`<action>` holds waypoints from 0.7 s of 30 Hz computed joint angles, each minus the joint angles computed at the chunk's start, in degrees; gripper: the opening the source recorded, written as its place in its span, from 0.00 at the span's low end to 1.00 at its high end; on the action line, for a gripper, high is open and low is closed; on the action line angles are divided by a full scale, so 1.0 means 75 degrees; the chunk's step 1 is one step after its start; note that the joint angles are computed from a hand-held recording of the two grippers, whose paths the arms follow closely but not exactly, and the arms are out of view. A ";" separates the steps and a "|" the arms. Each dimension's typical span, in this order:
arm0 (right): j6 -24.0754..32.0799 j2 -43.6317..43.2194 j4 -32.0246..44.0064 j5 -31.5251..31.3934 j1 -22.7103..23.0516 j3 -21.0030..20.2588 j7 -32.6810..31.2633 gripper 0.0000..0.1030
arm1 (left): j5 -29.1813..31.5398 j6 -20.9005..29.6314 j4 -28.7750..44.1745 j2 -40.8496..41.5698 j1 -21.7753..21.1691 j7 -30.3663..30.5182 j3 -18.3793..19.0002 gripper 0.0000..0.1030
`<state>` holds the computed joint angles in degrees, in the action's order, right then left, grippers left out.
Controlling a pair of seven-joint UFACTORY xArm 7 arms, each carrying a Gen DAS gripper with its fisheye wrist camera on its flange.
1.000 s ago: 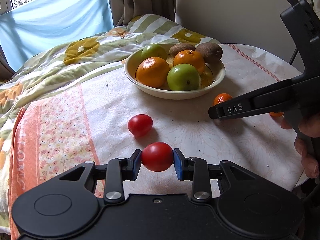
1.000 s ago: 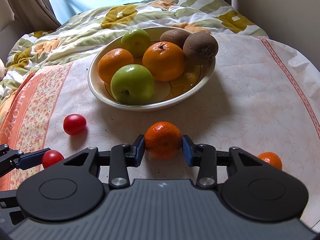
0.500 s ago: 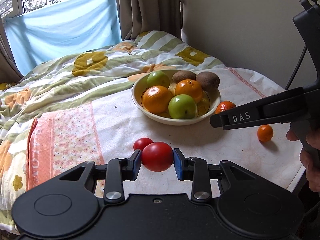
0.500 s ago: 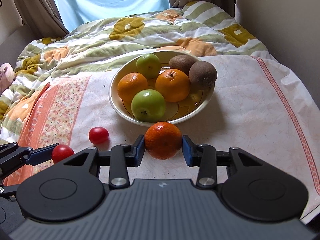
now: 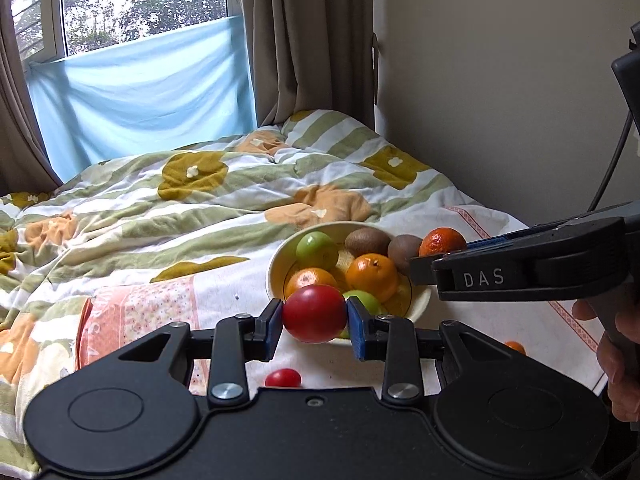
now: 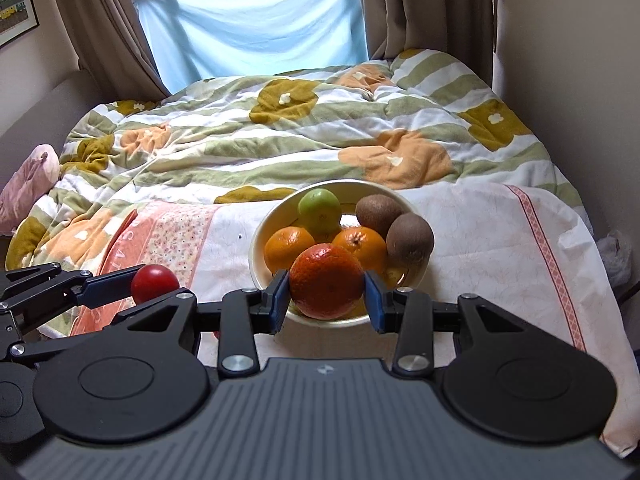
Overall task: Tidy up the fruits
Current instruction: 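Carry the cherry tomato and tangerine over the duck bowl with both tools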
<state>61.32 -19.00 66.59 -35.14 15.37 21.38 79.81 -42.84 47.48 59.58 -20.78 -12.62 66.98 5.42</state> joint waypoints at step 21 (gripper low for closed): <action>-0.3310 0.0280 -0.0807 0.2361 -0.1196 -0.2006 -0.5405 0.53 | 0.2785 -0.2569 0.1068 0.2068 -0.0517 -0.4211 -0.1629 0.37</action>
